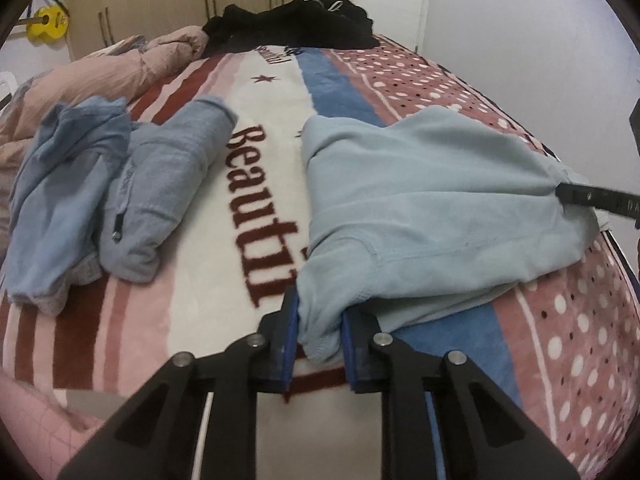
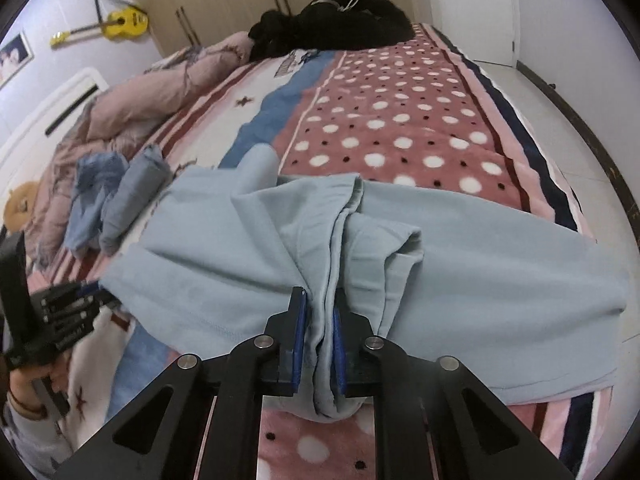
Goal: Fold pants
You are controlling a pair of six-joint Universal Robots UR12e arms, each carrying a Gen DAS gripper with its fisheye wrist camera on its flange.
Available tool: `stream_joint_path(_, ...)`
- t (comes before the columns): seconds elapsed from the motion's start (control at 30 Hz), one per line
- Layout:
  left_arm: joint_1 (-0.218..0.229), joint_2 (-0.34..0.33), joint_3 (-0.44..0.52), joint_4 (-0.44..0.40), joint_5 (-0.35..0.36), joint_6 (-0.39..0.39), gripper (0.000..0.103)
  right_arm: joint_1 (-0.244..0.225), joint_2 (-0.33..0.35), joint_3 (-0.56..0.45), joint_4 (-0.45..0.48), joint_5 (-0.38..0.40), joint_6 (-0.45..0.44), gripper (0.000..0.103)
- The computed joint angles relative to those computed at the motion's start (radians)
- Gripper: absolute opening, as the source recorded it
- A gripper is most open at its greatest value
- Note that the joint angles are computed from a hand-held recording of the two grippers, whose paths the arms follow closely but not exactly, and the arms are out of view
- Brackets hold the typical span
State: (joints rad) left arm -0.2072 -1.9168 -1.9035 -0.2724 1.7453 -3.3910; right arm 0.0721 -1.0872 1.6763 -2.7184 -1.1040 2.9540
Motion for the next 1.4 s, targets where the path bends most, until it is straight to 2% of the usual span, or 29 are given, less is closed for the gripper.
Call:
stream_joint_path(0.17,0.017,0.017,-0.017,-0.021,-0.063,-0.013,0.016,-0.002,-0.004,-0.001,0.022,-0.026,-0.010,0.009)
stream_joint_path(0.23,0.019,0.026,-0.025,-0.001,-0.075,-0.021,0.026,-0.002,-0.007,0.004,-0.009,-0.023,-0.015,0.013)
stream_joint_path(0.3,0.021,0.034,-0.030,0.031,-0.090,-0.021,0.041,-0.006,-0.004,-0.005,-0.021,0.015,0.004,0.027)
stream_joint_path(0.37,0.025,0.037,-0.028,0.051,-0.106,-0.024,0.046,-0.003,0.004,-0.021,-0.031,0.021,0.025,0.044)
stream_joint_path(0.5,0.032,0.017,0.006,0.052,-0.135,-0.034,0.050,0.025,0.042,-0.077,-0.012,-0.048,0.031,0.045)
stream_joint_path(0.6,0.031,-0.012,0.042,0.026,-0.136,-0.046,0.050,0.029,0.073,-0.112,0.020,-0.035,0.069,0.045)
stream_joint_path(0.63,0.030,-0.019,0.049,0.017,-0.131,-0.046,0.050,0.028,0.081,-0.116,0.017,-0.018,0.074,0.041)
stream_joint_path(0.67,0.030,-0.027,0.055,0.009,-0.132,-0.046,0.050,0.027,0.086,-0.119,0.012,-0.002,0.074,0.021)
stream_joint_path(0.7,0.031,-0.032,0.059,0.004,-0.136,-0.047,0.050,0.028,0.088,-0.121,0.007,-0.008,0.081,0.007)
stream_joint_path(0.73,0.031,-0.036,0.062,-0.001,-0.140,-0.048,0.050,0.028,0.086,-0.117,-0.006,-0.013,0.093,0.004)
stream_joint_path(0.87,0.031,-0.045,0.064,-0.010,-0.140,-0.043,0.050,0.020,0.070,-0.082,-0.115,-0.073,0.136,0.003)
stream_joint_path(0.97,0.032,-0.046,0.059,-0.009,-0.147,-0.054,0.050,0.003,0.058,-0.071,-0.094,-0.073,0.142,0.003)
stream_joint_path(1.07,0.030,-0.046,0.057,-0.009,-0.144,-0.055,0.050,-0.003,0.042,-0.048,-0.114,-0.115,0.135,0.005)
stream_joint_path(1.17,0.030,-0.045,0.057,-0.013,-0.144,-0.062,0.050,-0.031,0.033,-0.038,-0.089,-0.040,0.182,0.007)
stream_joint_path(1.2,0.029,-0.045,0.058,-0.015,-0.142,-0.063,0.050,-0.041,0.033,-0.038,-0.071,-0.007,0.191,0.014)
stream_joint_path(1.23,0.028,-0.045,0.059,-0.016,-0.140,-0.064,0.050,-0.047,0.033,-0.041,-0.048,0.023,0.185,0.034)
stream_joint_path(1.27,0.028,-0.046,0.060,-0.016,-0.138,-0.064,0.050,-0.054,0.035,-0.046,-0.007,0.059,0.173,0.047)
stream_joint_path(1.4,0.029,-0.046,0.060,-0.015,-0.139,-0.071,0.050,-0.070,0.062,-0.065,0.083,0.233,0.200,0.048)
